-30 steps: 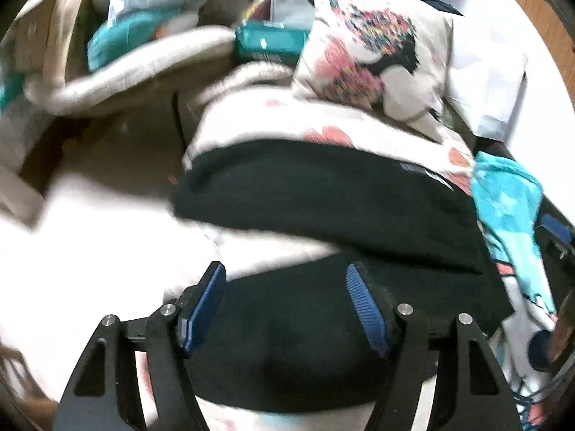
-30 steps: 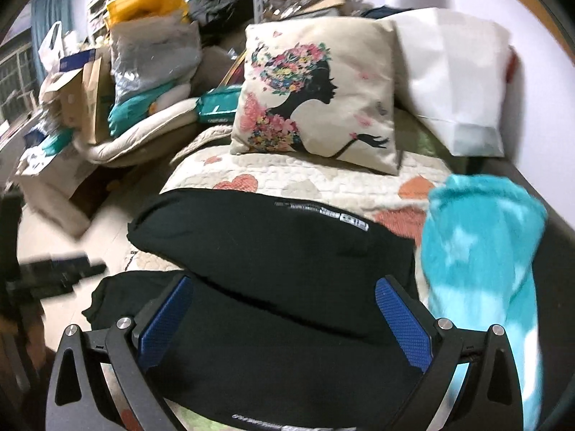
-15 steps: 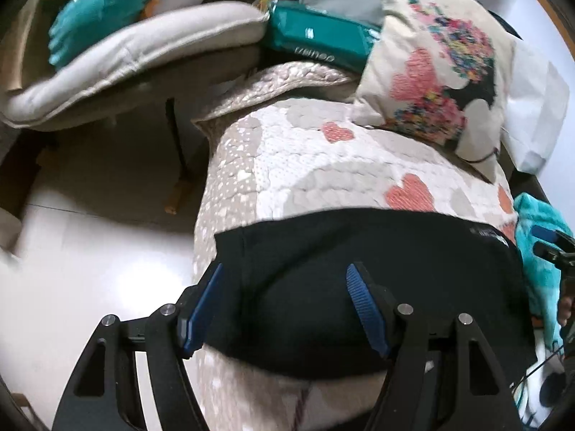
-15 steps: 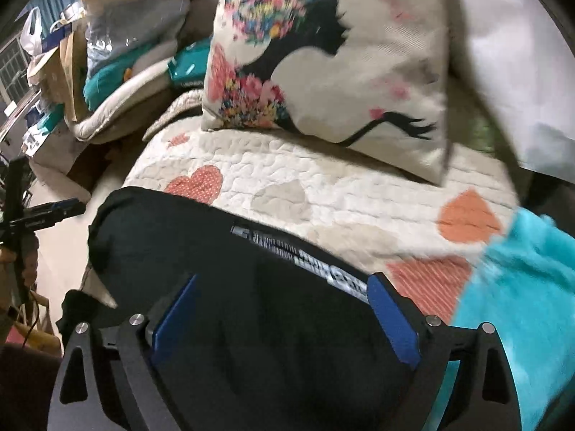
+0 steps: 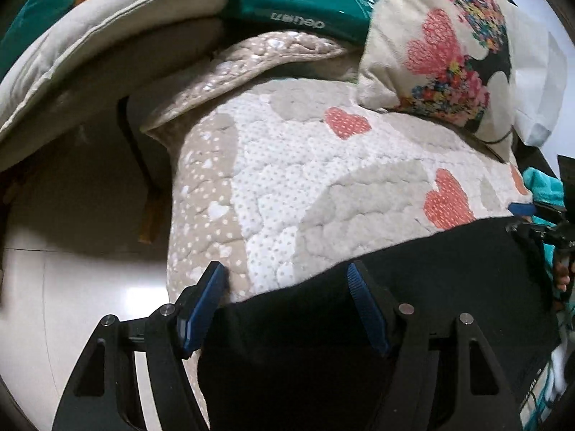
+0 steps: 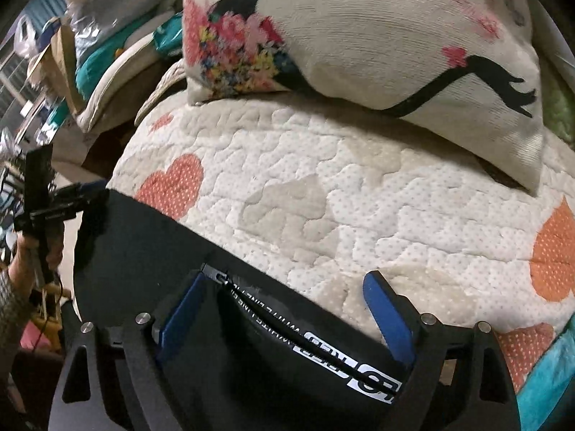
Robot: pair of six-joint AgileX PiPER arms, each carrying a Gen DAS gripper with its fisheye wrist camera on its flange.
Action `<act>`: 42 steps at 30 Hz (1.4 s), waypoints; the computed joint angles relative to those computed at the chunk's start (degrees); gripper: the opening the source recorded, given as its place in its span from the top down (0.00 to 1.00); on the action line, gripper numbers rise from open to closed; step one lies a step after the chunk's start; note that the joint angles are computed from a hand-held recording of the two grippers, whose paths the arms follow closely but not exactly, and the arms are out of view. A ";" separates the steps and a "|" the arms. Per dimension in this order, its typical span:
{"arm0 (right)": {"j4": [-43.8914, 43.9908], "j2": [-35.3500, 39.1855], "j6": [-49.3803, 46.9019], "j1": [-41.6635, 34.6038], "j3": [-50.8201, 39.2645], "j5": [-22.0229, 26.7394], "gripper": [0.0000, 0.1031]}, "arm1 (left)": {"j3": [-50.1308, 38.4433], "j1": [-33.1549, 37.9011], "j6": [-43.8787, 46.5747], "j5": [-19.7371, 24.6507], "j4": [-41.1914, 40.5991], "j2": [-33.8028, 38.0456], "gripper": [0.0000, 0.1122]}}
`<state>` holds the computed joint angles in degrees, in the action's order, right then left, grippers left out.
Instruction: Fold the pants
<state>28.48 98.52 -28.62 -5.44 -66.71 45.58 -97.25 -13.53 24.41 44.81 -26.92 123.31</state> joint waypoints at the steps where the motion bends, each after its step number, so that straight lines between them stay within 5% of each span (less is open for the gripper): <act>1: 0.74 -0.29 -1.06 -0.17 0.18 0.49 0.12 | 0.15 0.23 1.23 1.10 -1.09 -0.16 0.43; 5: -0.07 -1.65 -2.07 0.98 1.07 1.03 0.25 | 3.37 -1.24 2.35 -0.26 1.70 -3.05 0.69; 6: -2.00 -2.11 -0.96 1.88 1.50 0.14 0.32 | 3.57 -1.34 2.35 -0.12 1.98 -3.48 0.86; 7: -4.70 -2.64 0.75 2.99 1.97 -0.85 0.37 | 3.03 -1.01 3.54 1.64 -0.03 -3.55 0.92; 11: -7.95 -3.90 3.39 3.19 2.75 -1.99 0.74 | 6.16 -3.58 0.00 -1.88 5.97 -6.79 0.93; 14: -5.95 -5.02 2.45 2.25 2.93 -0.61 0.86 | 7.86 -4.53 -2.41 -3.99 8.55 -9.03 0.93; 24: -11.28 -13.77 10.25 6.34 5.79 -0.78 0.90 | 16.66 -5.97 -6.54 -8.03 12.55 -21.19 0.93; 33: -13.93 -32.94 16.73 11.29 14.69 6.19 0.90 | 36.18 -9.27 -13.34 -11.07 19.71 -42.08 0.93; 42: -24.74 -52.05 40.73 33.17 26.94 15.23 0.90 | 55.09 -20.66 -31.71 -5.02 33.88 -59.54 0.93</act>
